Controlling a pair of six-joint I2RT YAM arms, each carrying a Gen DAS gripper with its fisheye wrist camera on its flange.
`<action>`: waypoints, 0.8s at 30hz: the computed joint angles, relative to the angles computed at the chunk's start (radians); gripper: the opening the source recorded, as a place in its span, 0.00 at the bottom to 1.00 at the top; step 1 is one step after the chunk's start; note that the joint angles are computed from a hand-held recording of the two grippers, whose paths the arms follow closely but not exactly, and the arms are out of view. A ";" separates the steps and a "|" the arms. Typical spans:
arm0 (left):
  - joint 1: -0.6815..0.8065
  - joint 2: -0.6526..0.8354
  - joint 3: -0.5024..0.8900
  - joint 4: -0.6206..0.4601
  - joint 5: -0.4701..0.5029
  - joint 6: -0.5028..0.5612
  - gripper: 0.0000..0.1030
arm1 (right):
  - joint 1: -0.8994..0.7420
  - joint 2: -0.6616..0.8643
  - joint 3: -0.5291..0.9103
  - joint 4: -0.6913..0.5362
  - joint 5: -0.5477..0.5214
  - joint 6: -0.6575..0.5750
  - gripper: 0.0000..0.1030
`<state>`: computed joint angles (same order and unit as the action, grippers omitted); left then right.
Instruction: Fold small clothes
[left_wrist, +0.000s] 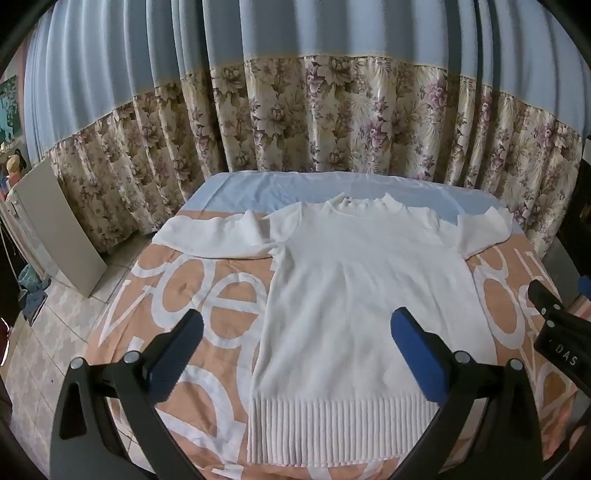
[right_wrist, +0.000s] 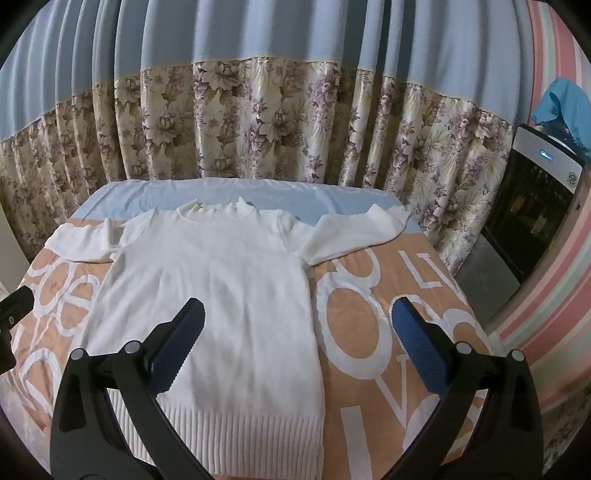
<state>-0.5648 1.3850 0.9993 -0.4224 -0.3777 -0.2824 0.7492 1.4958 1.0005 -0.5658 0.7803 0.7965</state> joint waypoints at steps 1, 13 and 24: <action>-0.003 -0.002 0.008 -0.011 -0.002 -0.003 0.99 | 0.001 0.000 0.000 0.000 0.000 0.002 0.97; -0.026 0.023 0.017 -0.001 -0.035 -0.002 0.99 | -0.004 -0.006 -0.004 0.001 -0.005 -0.002 0.97; -0.026 0.022 0.002 0.017 -0.043 -0.002 0.99 | -0.004 -0.001 -0.006 0.009 -0.007 -0.002 0.97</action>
<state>-0.5906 1.4065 1.0011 -0.4056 -0.4209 -0.2845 0.7451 1.4946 0.9941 -0.5571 0.7734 0.7947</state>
